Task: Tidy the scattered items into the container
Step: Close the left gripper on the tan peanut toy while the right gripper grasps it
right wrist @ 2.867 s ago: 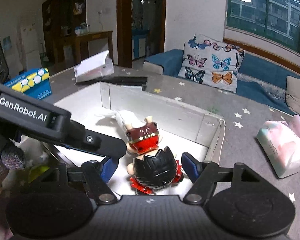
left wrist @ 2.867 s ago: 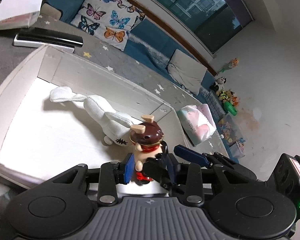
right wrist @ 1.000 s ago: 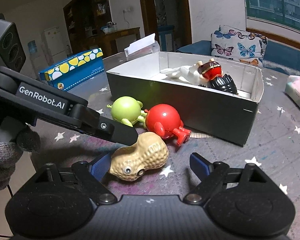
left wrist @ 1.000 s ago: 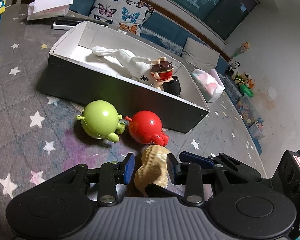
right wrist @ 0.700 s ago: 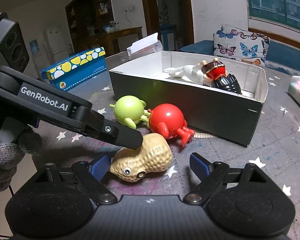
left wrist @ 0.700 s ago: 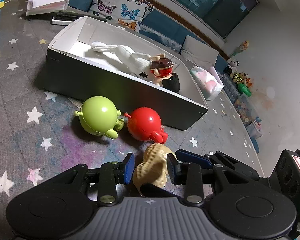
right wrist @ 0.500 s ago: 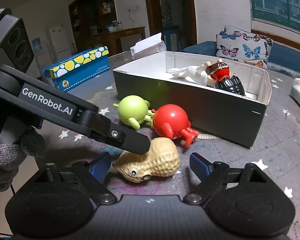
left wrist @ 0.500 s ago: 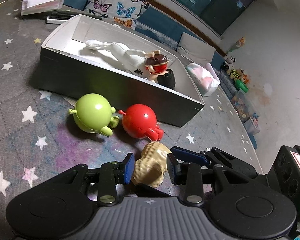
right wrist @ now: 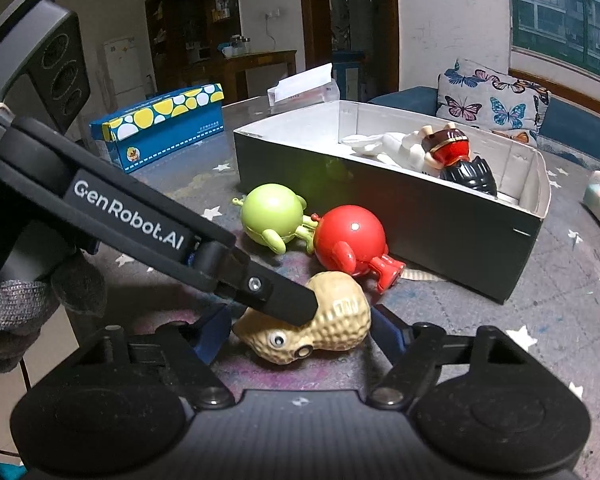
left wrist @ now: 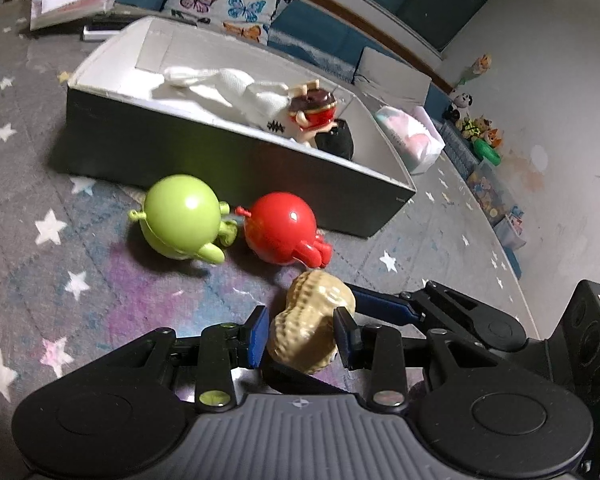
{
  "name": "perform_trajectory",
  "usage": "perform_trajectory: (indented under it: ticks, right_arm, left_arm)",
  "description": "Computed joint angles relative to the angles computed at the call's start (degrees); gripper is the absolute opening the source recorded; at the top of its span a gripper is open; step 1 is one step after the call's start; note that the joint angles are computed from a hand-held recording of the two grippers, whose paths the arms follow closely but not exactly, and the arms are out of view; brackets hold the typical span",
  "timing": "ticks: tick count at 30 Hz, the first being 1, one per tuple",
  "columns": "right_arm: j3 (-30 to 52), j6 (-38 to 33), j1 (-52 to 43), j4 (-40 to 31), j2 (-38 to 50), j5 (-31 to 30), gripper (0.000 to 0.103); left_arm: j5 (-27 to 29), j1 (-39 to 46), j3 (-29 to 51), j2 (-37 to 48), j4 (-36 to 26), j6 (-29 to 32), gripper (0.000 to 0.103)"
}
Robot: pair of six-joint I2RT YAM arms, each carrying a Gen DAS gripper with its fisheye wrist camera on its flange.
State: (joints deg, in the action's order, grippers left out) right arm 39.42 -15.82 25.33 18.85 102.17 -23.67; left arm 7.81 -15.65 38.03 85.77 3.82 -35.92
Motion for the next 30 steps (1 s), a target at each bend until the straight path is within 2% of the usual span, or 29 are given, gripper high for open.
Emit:
perform_trajectory:
  ticks: [14,23,26,28,30]
  right_arm:
    - [-0.54,-0.53,-0.14,1.15,-0.1,0.38,0.075]
    - [-1.12,-1.19,0.05,1.29,-1.95,0.28,0.075]
    - [-0.25,-1.6,-0.44,0.03,-1.47,-1.42,0.064]
    - [0.02,-1.26,0.43,-0.21,-0.88,1.37,0.063]
    - [0.27,-0.57,0.04,0.08,-0.02,0.96,0.063]
  left_arm:
    - [0.42,0.16,-0.58,-0.09,1.09,0.33,0.038]
    - [0.23,-0.51,0.2,-1.88,-1.53,2.66,0.039]
    - [-1.44,-1.78,1.15,-1.06,-2.77,4.44,0.04]
    - [-1.16,-1.48,1.29,-0.48,-2.48,3.28,0.04]
    - [-0.56,-1.12,1.21,-0.15,-2.01,2.86,0.04]
